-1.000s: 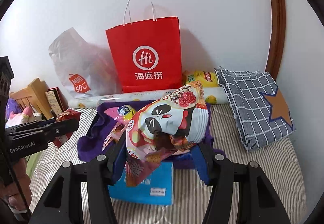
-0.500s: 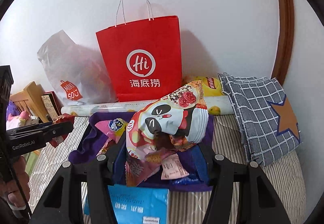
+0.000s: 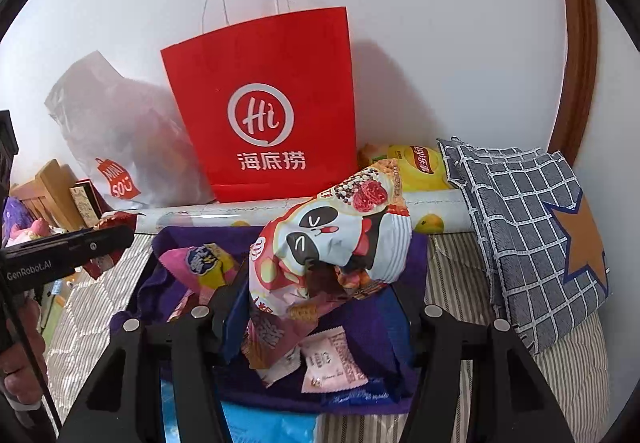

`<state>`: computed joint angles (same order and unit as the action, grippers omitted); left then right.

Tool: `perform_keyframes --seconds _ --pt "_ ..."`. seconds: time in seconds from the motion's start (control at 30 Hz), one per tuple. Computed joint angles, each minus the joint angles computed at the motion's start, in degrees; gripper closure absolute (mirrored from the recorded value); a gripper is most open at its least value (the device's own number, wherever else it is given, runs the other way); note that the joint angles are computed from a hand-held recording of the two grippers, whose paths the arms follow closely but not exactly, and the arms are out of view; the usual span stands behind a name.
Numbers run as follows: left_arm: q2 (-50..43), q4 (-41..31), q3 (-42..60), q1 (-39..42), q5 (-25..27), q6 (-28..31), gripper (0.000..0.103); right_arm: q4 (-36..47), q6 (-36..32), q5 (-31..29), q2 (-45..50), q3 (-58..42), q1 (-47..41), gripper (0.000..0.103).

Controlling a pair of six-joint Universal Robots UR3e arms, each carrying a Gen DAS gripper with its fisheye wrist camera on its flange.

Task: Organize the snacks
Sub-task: 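Carry the panda bag and red-gold packet over the purple towel with both tools, then open both tools to drop the panda bag and red-gold packet onto the towel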

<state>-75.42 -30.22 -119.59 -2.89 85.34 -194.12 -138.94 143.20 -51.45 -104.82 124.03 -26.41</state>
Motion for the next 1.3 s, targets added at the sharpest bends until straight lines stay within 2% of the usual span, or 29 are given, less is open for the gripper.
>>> perform_keyframes --seconds 0.4,0.93,1.3 --pt "-6.98 3.39 0.0 1.33 -0.89 1.31 0.063 -9.61 3.43 -2.92 9.75 -1.24 3.25 0.047" --pt "-8.43 4.25 -3.15 2.65 -1.28 2.57 0.062 -13.58 4.64 -5.25 16.95 -2.26 5.99 0.047" --pt "-11.31 5.6 -3.46 1.16 -1.2 2.55 0.063 -14.3 2.07 -6.9 17.72 -0.4 7.38 0.047"
